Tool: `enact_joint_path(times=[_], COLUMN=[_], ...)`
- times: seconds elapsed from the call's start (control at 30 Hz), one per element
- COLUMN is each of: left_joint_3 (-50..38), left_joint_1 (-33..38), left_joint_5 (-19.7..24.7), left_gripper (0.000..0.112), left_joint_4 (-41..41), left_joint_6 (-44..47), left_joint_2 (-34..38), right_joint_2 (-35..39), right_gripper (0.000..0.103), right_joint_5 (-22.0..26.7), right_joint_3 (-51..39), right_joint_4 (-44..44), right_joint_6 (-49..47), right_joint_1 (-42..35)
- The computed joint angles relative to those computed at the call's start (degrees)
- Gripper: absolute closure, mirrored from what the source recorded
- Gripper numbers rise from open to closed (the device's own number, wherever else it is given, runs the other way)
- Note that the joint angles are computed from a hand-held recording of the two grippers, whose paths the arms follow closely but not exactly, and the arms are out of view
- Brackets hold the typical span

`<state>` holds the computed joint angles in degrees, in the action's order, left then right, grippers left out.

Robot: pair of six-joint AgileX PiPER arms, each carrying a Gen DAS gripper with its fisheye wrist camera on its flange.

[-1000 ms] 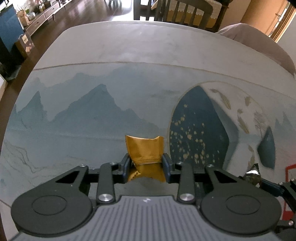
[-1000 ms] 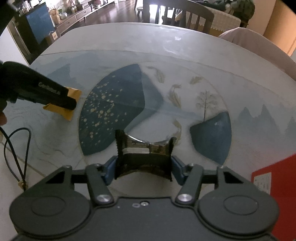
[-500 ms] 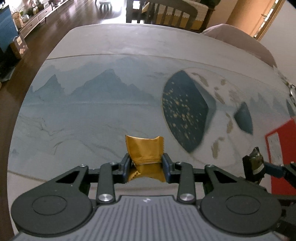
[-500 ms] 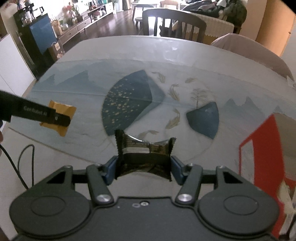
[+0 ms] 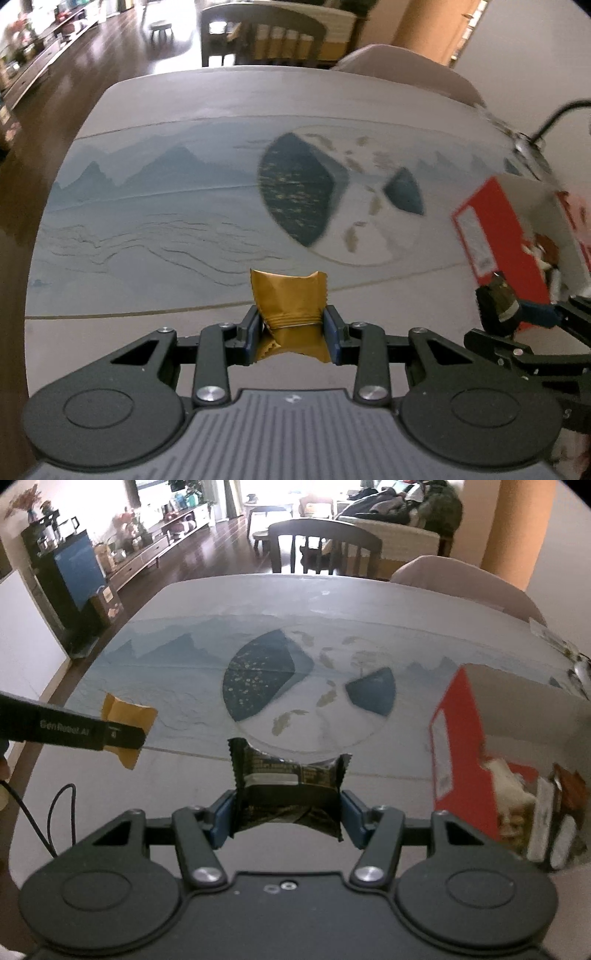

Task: Organize snacks
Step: 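Carry the yellow candy and dark snack with both tools over the red box, then open the left tool to drop the yellow candy while the right tool drops the dark snack into the box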

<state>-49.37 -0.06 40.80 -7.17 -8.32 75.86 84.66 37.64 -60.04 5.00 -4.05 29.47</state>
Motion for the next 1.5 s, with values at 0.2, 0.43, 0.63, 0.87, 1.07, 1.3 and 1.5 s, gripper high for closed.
enact_joint_path(times=[0.2,0.43,0.63,0.87,1.07,1.3,1.5], left_joint_3=[-3.60,-11.16,-20.37,-35.20,-50.40,-70.66,-88.32], left_joint_1=[-7.07,-18.74,-27.46,-33.80,-37.31,-37.97,-37.90], left_joint_5=[3.19,3.22,3.92,7.94,12.54,20.56,28.68], left_gripper=[0.078,0.078,0.078,0.078,0.078,0.078,0.078], left_joint_4=[0.02,4.36,9.07,13.68,16.56,14.69,12.72], left_joint_6=[-2.09,-10.29,-17.51,-22.80,-22.58,-18.21,-15.14], left_joint_2=[-1.73,3.23,11.24,22.52,33.63,47.43,58.82], right_joint_2=[-6.01,-8.63,-7.96,-2.25,3.68,10.44,15.14], right_gripper=[0.045,0.045,0.045,0.045,0.045,0.045,0.045], right_joint_5=[2.92,5.29,6.56,9.04,9.74,9.13,7.78], right_joint_3=[1.93,2.62,2.40,-2.22,-7.00,-11.74,-14.69], right_joint_4=[1.52,8.48,14.33,20.61,23.33,23.84,22.15], right_joint_6=[-2.49,-13.23,-25.27,-37.49,-43.76,-46.44,-45.11], right_joint_1=[-4.49,-16.26,-27.64,-39.65,-46.73,-50.95,-51.77])
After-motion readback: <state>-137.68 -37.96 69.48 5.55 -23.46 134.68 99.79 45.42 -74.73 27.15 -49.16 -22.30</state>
